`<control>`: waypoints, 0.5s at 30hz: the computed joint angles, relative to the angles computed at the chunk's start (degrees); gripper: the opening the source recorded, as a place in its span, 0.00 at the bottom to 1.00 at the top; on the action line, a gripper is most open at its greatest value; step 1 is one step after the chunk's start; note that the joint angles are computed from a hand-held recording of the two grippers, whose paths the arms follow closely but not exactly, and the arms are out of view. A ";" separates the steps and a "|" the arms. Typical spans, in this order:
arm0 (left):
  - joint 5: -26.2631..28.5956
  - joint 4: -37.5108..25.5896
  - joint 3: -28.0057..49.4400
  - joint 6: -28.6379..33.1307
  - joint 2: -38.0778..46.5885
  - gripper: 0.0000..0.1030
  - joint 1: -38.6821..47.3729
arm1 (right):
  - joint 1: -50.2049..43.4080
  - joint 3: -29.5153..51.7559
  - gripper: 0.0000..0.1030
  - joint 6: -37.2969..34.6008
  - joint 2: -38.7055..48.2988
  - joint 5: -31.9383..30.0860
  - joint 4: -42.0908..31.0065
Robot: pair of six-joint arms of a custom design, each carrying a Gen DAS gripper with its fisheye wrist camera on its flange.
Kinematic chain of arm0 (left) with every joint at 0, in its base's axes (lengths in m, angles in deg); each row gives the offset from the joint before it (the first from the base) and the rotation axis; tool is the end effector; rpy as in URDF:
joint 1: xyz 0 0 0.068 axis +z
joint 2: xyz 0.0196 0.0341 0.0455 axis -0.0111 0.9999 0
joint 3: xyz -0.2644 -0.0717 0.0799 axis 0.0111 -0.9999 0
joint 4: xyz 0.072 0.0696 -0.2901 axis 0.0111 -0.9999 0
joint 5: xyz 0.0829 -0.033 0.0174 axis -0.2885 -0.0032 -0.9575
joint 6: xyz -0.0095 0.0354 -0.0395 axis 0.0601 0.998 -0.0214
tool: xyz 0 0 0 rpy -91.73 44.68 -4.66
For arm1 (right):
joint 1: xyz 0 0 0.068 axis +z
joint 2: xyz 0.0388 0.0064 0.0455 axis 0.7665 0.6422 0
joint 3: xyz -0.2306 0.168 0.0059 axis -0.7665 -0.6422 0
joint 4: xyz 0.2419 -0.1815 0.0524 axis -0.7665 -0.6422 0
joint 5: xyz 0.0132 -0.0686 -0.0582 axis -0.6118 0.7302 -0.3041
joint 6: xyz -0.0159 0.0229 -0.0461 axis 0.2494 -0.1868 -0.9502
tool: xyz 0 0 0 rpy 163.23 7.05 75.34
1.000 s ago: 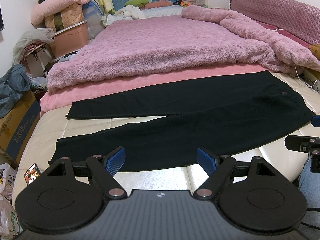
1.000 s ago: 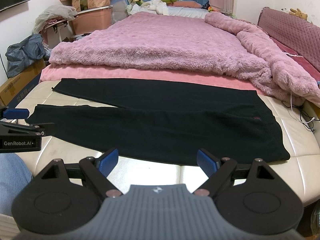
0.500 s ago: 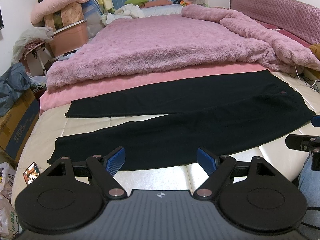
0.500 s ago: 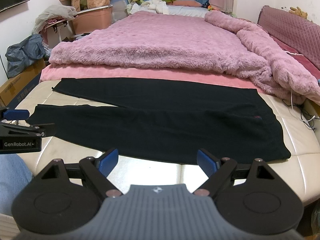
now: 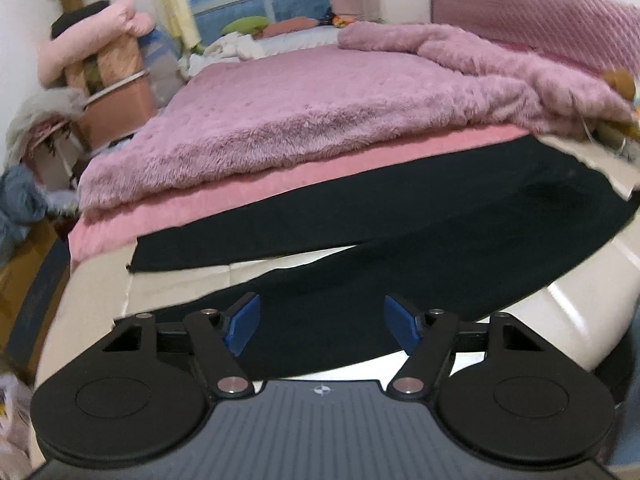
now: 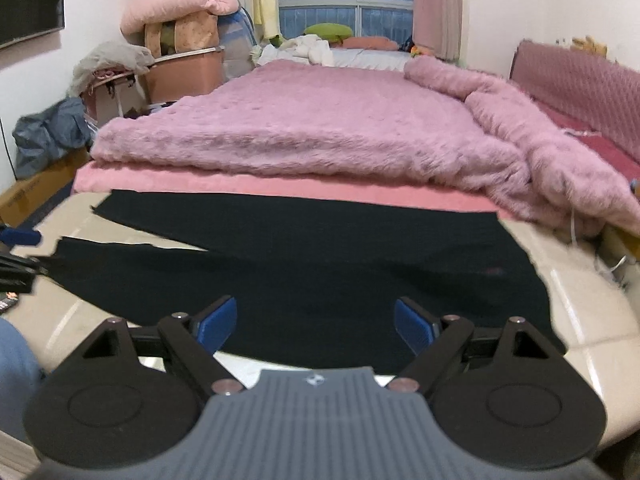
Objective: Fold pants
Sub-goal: 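Grasp the trouser leg hems with both grippers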
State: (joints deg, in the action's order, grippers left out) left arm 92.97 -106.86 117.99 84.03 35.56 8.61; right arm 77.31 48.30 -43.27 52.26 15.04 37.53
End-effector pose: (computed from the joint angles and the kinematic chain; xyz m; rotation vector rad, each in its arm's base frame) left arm 0.2279 0.0325 0.2946 0.3189 2.2645 0.1402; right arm 0.2143 0.1027 0.2999 -0.2154 2.2259 0.1484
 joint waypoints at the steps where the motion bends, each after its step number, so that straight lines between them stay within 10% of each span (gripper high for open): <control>1: 1.75 1.15 -0.24 3.30 1.09 0.74 1.61 | -2.79 -0.12 0.80 -2.20 0.39 -1.70 0.56; 7: 9.61 4.77 0.22 24.83 10.25 0.69 10.14 | -17.48 0.77 0.61 -15.15 6.72 -9.95 2.40; 15: 2.92 13.31 -2.66 46.68 19.62 0.54 14.98 | -31.04 2.14 0.35 -28.33 18.84 -11.20 4.92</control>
